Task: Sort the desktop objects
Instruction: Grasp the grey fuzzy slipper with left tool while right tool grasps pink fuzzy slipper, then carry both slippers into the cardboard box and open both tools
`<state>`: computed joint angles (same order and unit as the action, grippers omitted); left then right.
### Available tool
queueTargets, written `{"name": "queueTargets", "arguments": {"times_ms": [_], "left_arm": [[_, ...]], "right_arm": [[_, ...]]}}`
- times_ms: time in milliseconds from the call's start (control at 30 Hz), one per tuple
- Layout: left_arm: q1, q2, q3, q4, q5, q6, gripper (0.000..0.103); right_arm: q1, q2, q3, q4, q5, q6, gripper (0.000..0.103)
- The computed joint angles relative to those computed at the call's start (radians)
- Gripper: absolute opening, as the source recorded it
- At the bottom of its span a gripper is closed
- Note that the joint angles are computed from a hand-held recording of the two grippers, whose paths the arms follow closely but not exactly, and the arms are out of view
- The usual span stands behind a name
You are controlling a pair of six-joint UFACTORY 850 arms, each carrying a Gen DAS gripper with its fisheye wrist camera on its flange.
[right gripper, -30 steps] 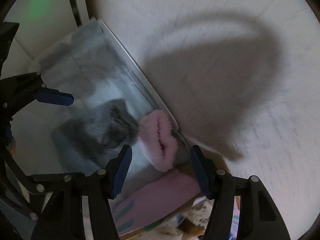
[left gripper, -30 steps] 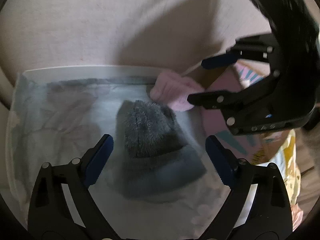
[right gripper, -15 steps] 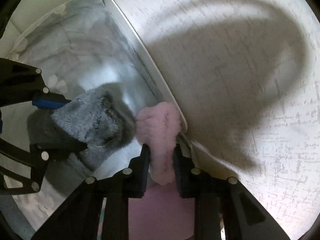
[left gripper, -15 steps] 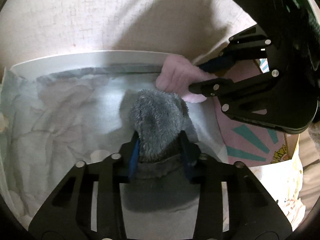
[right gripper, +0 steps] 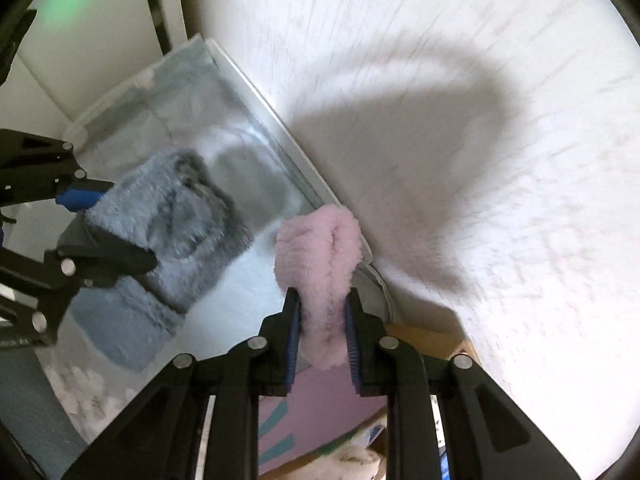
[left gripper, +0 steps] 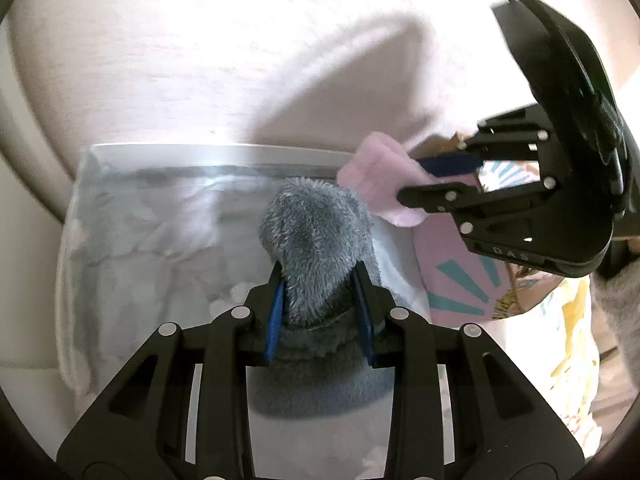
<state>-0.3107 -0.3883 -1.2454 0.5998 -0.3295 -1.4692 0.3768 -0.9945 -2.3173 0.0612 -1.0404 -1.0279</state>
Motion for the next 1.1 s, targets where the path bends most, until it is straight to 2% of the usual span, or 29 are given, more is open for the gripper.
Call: {"name": "queueTargets", "arguments": {"times_ms": [233, 300, 400, 467, 600, 867, 1000, 1100], "left_arm": [[-0.026, 0.067, 0.007, 0.068, -0.087, -0.105, 0.027], [-0.031, 0.056, -0.020, 0.060, -0.102, -0.114, 0.027], [-0.027, 0.098, 0.010, 0.090, -0.106, -0.139, 0.027], [-0.039, 0.101, -0.008, 0.111, -0.134, -0.148, 0.027], [-0.061, 0.095, -0.053, 0.158, -0.172, -0.159, 0.027], [-0.088, 0.031, -0.187, 0.190, -0.184, -0.097, 0.027], [-0.086, -0.044, -0.301, 0.135, -0.173, 0.010, 0.027], [-0.087, -0.114, -0.402, 0.067, -0.163, 0.111, 0.027]], "right_arm": [[-0.041, 0.098, 0.080, 0.122, -0.036, -0.025, 0.019], [-0.052, 0.130, 0.113, 0.152, -0.034, -0.037, 0.019], [-0.085, 0.121, 0.062, 0.201, -0.080, -0.065, 0.019], [-0.082, 0.117, 0.036, 0.226, -0.098, -0.054, 0.019], [-0.125, 0.190, 0.105, 0.303, -0.103, -0.071, 0.019], [-0.235, 0.218, 0.084, 0.410, -0.148, -0.059, 0.019], [-0.300, 0.206, 0.052, 0.434, -0.161, -0.028, 0.019], [-0.350, 0.159, -0.021, 0.432, -0.214, 0.028, 0.019]]}}
